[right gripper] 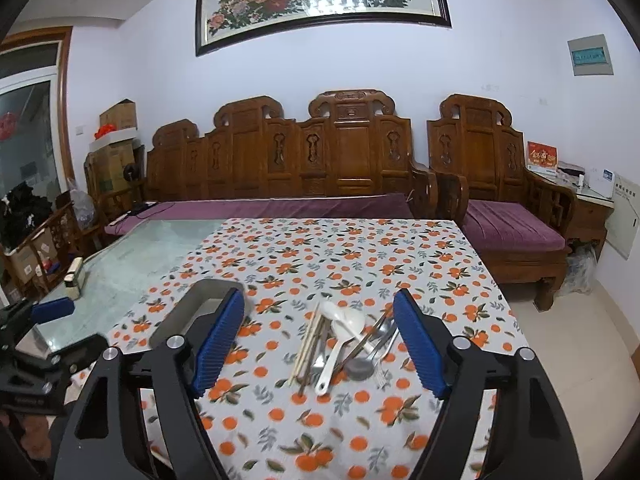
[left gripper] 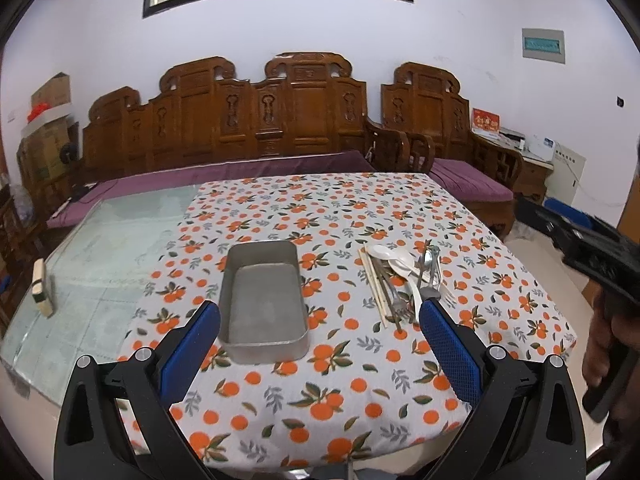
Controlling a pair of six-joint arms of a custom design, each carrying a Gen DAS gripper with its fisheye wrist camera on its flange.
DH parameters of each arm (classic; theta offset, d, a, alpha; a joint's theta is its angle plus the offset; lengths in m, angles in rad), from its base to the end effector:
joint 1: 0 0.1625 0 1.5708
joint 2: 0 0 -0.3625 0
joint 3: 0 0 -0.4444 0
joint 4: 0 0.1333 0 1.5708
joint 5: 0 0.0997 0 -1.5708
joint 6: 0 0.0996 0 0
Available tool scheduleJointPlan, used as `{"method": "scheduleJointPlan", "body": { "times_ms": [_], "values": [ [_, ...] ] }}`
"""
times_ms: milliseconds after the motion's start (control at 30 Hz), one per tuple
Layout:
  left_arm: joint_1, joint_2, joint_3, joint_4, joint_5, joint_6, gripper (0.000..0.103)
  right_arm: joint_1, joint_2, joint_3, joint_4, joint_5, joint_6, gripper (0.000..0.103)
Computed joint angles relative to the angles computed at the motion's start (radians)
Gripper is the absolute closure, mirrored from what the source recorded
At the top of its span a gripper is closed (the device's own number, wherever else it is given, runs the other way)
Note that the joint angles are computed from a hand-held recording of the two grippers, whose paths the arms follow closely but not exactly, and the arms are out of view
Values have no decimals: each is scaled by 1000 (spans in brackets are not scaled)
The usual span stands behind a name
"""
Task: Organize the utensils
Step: 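Reach the right gripper into the utensil pile and grasp a white plastic spoon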
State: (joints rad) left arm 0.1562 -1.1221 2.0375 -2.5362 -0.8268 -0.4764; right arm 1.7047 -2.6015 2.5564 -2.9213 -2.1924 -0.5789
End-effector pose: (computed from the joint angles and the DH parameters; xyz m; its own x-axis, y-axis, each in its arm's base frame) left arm -0.4936 -0.2810 0.0686 -0.5839 0.5700 -0.5782 0.8089 0.4690 -0.3546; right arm 0.1054 -0.2180 0.4530 -0.7257 0.2903 0.6237 -0.5021 0.3961 -0.7687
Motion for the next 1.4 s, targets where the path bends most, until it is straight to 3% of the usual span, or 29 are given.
{"method": "scheduleJointPlan", "body": {
  "times_ms": [200, 400, 600, 967, 1100, 1200, 1400],
  "values": [
    [43, 108, -75, -53, -44, 85, 6, -205, 1, -56, 93, 170, -23, 31],
    [90, 197, -126, -71, -108, 118, 7, -447, -24, -55, 220, 376, -18, 42],
    [128, 257, -169, -56, -153, 118, 7, -570, 62, -48, 264, 456, -7, 51],
    [194, 323, -273, 26, -232, 142, 7, -563, 324, -140, 260, 387, 76, 59],
    [210, 334, -307, 55, -240, 164, 14, -557, 396, -173, 260, 359, 85, 66],
    [226, 339, -328, 58, -255, 172, 19, -532, 474, -208, 243, 281, 90, 67],
    [243, 363, -367, 78, -277, 183, 25, -519, 570, -277, 267, 218, 95, 72]
  ]
}}
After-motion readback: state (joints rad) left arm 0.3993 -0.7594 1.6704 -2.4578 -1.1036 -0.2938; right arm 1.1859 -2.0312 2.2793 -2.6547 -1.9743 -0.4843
